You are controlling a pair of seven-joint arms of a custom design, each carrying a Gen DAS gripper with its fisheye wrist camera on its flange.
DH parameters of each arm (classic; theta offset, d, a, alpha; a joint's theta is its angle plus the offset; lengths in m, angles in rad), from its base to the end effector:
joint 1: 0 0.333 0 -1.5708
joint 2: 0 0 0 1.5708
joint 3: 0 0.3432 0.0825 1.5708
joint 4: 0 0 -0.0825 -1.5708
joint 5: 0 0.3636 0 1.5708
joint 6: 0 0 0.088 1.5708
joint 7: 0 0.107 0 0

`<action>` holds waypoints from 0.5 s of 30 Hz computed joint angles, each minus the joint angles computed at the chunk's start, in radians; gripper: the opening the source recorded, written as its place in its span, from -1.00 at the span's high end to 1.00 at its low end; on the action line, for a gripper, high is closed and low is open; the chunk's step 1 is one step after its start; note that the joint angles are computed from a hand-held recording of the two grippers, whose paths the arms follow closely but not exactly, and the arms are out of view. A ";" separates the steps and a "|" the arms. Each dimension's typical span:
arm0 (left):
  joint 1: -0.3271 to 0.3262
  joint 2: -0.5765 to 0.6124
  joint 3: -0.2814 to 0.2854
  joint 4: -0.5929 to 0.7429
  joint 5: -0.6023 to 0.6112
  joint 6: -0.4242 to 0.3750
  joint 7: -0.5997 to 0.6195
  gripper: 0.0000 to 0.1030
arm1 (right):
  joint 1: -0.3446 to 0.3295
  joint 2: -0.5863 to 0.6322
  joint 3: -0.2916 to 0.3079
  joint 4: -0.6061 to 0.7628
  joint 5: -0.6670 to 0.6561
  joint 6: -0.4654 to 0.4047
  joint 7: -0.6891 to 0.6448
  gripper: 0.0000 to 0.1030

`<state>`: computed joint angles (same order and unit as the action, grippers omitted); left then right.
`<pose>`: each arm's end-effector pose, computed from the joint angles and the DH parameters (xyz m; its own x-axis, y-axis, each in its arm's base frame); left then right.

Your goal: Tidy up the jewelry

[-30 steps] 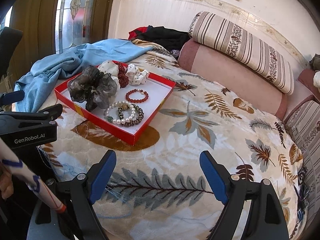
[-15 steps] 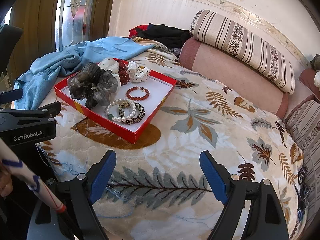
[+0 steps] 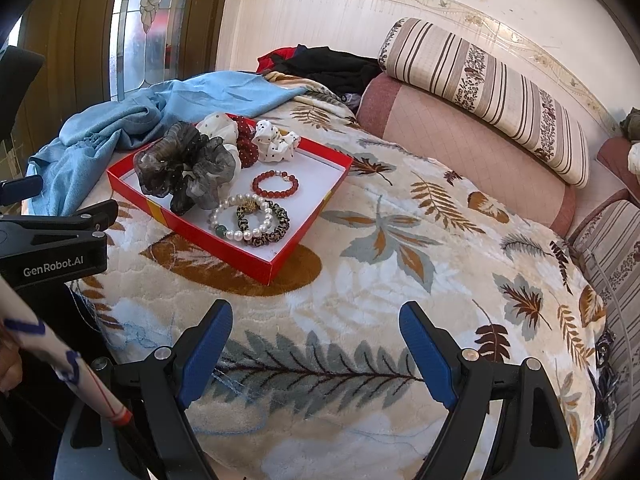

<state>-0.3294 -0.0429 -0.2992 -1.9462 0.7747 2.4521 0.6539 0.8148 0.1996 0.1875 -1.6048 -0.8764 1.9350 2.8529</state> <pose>0.4591 -0.3374 0.5923 -0.1171 -0.9793 -0.1651 -0.6673 0.2007 -0.7172 0.3919 0.4943 0.5786 -0.0923 -0.9778 0.1881 -0.7115 -0.0674 -0.6994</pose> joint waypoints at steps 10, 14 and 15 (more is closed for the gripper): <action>-0.001 0.000 0.001 0.005 -0.011 -0.013 0.012 -1.00 | 0.000 -0.002 0.000 -0.004 0.000 -0.001 0.004 -0.72; 0.000 0.001 0.003 0.008 -0.027 -0.017 0.018 -1.00 | -0.001 -0.001 0.001 -0.003 0.001 -0.002 0.003 -0.72; 0.001 0.002 0.003 0.008 -0.030 -0.018 0.019 -1.00 | -0.001 -0.001 0.001 -0.003 0.002 -0.001 0.003 -0.72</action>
<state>-0.3287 -0.0409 -0.2960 -1.9377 0.7448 2.4339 0.6725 0.8142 0.1986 0.1881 -1.6080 -0.8749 1.9339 2.8559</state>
